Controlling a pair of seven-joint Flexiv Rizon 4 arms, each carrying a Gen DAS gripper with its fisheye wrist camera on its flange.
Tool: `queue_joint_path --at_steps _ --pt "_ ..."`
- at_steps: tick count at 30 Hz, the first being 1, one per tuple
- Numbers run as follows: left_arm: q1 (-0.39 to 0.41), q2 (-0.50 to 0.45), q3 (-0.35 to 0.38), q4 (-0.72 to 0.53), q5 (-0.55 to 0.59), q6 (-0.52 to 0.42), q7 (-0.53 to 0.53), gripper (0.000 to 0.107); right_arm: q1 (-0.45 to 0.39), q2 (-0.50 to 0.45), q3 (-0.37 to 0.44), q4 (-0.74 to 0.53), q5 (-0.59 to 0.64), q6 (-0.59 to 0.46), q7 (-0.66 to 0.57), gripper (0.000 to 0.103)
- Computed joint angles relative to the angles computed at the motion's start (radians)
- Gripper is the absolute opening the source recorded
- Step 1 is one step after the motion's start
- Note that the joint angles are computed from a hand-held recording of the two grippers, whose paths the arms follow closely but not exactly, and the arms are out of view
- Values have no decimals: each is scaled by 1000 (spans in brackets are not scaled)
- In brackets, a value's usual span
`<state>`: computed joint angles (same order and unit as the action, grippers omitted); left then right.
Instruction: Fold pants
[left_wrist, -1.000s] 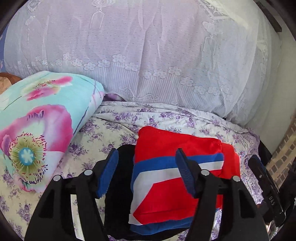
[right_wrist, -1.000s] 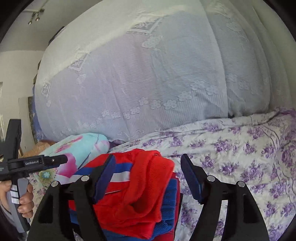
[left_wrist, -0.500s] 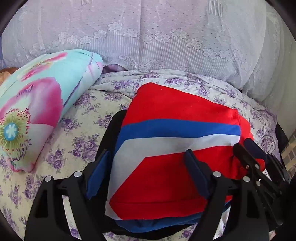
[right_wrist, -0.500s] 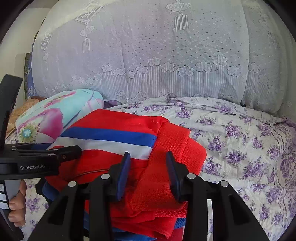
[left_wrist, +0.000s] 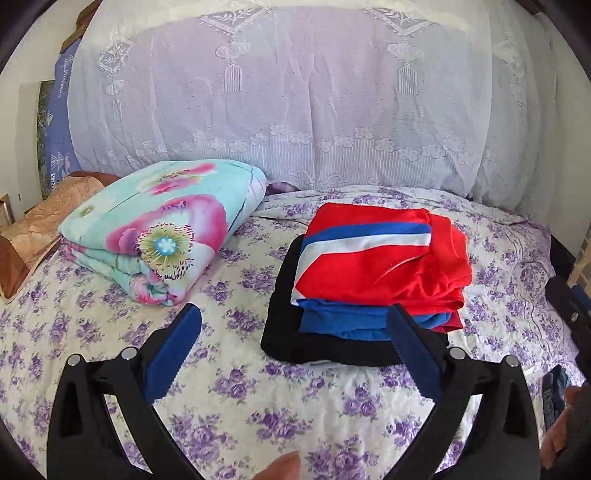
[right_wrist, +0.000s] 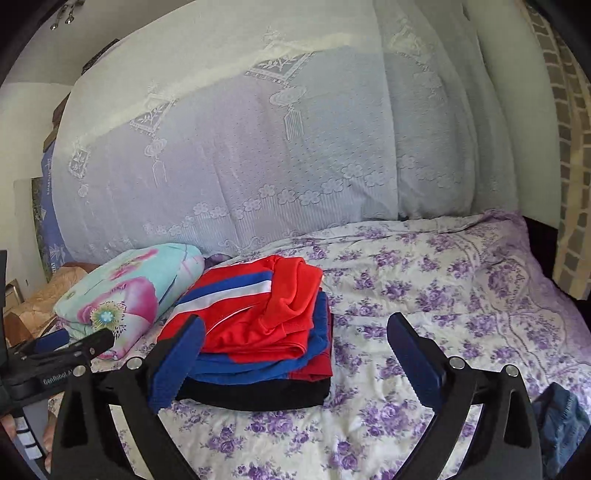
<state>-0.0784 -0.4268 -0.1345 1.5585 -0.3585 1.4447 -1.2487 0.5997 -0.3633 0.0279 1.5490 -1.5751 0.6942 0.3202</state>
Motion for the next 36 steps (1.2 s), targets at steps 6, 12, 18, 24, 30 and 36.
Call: queue_joint_path --at_steps 6,12,18,24,30,36 --pt "-22 3 9 47 11 104 -18 98 6 17 3 25 -81 -36 64 99" --pt "-15 -31 -7 29 75 163 21 98 -54 -64 -7 -36 54 131 -7 99" --pt "11 -29 -43 41 81 174 41 98 5 -106 -50 -78 108 119 -118 99" --pt "86 -6 -143 86 57 199 83 98 24 -88 -58 -62 106 86 -102 99" --pt "129 6 -205 113 39 221 114 98 17 -72 -50 -46 74 88 -69 99" --pt "141 7 -227 117 28 214 129 98 16 -78 -45 -53 93 80 -82 99"
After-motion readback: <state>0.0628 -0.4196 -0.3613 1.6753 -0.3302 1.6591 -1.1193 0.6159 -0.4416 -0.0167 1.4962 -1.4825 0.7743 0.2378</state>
